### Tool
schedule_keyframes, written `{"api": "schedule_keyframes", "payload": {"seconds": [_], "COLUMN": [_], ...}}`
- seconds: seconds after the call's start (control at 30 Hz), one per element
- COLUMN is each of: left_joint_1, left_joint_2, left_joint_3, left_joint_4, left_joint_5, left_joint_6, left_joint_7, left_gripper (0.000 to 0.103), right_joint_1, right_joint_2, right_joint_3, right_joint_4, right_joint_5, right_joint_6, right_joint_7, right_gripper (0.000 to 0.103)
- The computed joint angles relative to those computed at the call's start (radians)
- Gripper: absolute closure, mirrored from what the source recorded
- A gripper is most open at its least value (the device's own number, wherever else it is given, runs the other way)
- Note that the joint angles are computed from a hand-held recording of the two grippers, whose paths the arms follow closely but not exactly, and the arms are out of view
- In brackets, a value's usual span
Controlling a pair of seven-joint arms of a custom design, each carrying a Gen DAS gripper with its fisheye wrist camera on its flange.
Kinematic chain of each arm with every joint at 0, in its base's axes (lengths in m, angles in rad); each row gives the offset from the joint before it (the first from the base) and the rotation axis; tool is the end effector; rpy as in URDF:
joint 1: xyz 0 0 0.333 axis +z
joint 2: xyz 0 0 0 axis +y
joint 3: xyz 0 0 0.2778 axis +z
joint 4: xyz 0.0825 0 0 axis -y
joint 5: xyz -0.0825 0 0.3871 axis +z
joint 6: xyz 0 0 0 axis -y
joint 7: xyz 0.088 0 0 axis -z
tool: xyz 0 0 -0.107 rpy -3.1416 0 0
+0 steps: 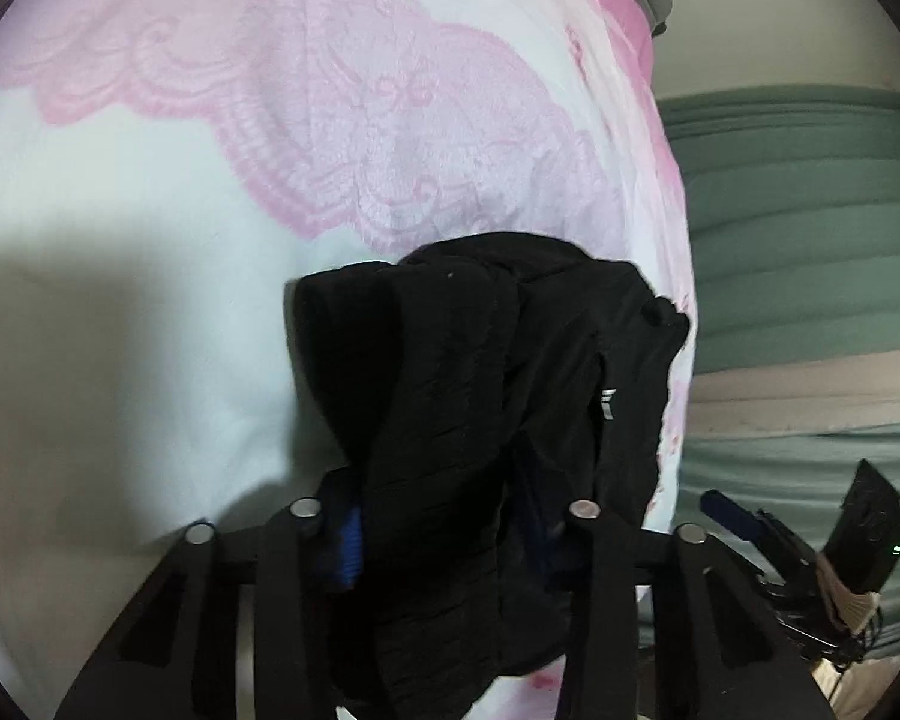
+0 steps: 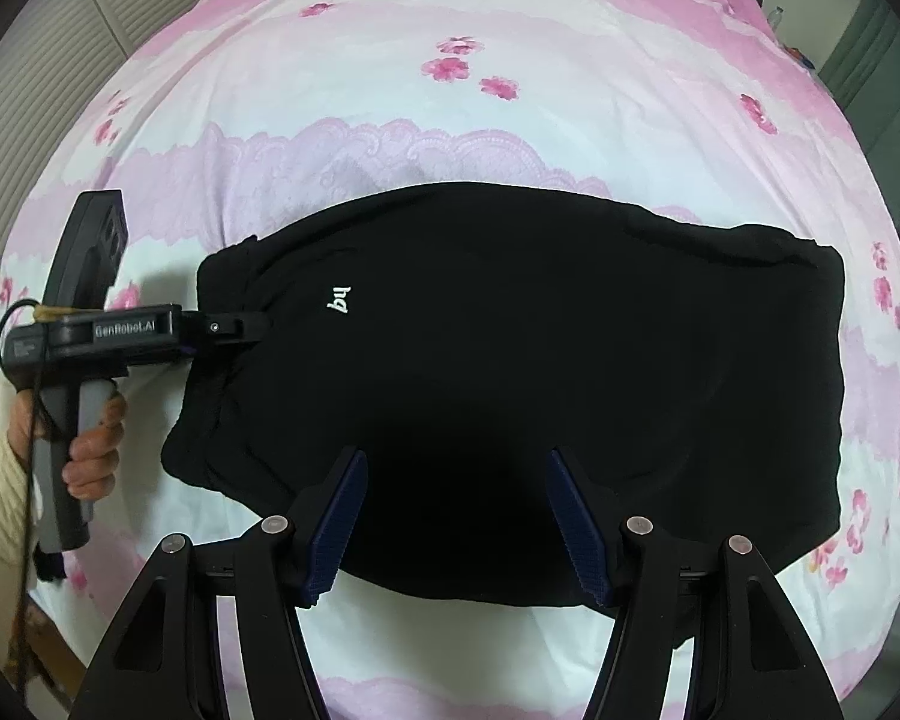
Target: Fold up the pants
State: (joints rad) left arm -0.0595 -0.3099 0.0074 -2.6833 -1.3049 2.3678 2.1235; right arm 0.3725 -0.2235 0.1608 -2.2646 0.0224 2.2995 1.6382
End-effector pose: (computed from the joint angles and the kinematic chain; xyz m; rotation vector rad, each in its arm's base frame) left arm 0.4147 -0.0333 0.3003 2.0879 -1.3871 1.0055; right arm 0.4416 0.2632 0.4378 -2.4737 1.5458 -0.1973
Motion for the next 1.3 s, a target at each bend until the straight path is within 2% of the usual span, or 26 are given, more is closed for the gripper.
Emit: {"api": "schedule_keyframes", "payload": {"seconds": [0.1, 0.2, 0.3, 0.37, 0.47, 0.63, 0.7, 0.83, 1.0, 1.07, 1.2, 1.3], "left_joint_1": [-0.004, -0.022, -0.025, -0.023, -0.033, -0.074, -0.086, -0.139, -0.209, -0.231, -0.288, -0.348], "left_joint_2": [-0.068, -0.154, -0.232, -0.257, -0.257, -0.174, -0.126, -0.008, 0.206, 0.319, 0.564, 0.745], "left_joint_3": [-0.016, -0.048, -0.092, -0.118, -0.139, -0.179, -0.199, -0.215, -0.244, -0.268, -0.294, -0.292], "left_joint_4": [-0.027, -0.039, -0.022, 0.016, 0.095, 0.287, 0.377, 0.548, 0.805, 0.935, 1.206, 1.414], "left_joint_5": [0.052, 0.182, 0.355, 0.459, 0.547, 0.711, 0.791, 0.857, 0.944, 1.025, 1.165, 1.262], "left_joint_6": [0.014, 0.051, 0.053, 0.019, -0.035, -0.118, -0.147, -0.148, -0.14, -0.163, -0.266, -0.357], "left_joint_7": [-0.071, -0.243, -0.436, -0.566, -0.755, -0.96, -1.034, -1.144, -1.288, -1.355, -1.477, -1.561], "left_gripper": [0.074, 0.076, 0.077, 0.078, 0.078, 0.081, 0.082, 0.083, 0.083, 0.083, 0.083, 0.083], "right_joint_1": [-0.002, -0.005, -0.018, -0.029, -0.055, -0.124, -0.155, -0.224, -0.293, -0.319, -0.373, -0.412], "right_joint_2": [-0.017, -0.037, -0.07, -0.096, -0.15, -0.256, -0.308, -0.376, -0.423, -0.427, -0.415, -0.395], "right_joint_3": [-0.005, -0.015, -0.027, -0.037, -0.057, -0.094, -0.116, -0.143, -0.203, -0.216, -0.255, -0.27], "right_joint_4": [-0.014, -0.031, -0.053, -0.067, -0.095, -0.138, -0.159, -0.182, -0.193, -0.194, -0.191, -0.188], "right_joint_5": [0.004, 0.031, 0.054, 0.073, 0.096, 0.111, 0.123, 0.128, 0.167, 0.178, 0.198, 0.206], "right_joint_6": [0.009, 0.013, 0.02, 0.023, 0.032, 0.04, 0.048, 0.069, 0.088, 0.09, 0.088, 0.088], "right_joint_7": [-0.007, -0.028, -0.041, -0.049, -0.072, -0.101, -0.121, -0.15, -0.216, -0.241, -0.296, -0.322], "right_gripper": [0.04, 0.04, 0.041, 0.041, 0.041, 0.041, 0.041, 0.041, 0.041, 0.041, 0.041, 0.041]}}
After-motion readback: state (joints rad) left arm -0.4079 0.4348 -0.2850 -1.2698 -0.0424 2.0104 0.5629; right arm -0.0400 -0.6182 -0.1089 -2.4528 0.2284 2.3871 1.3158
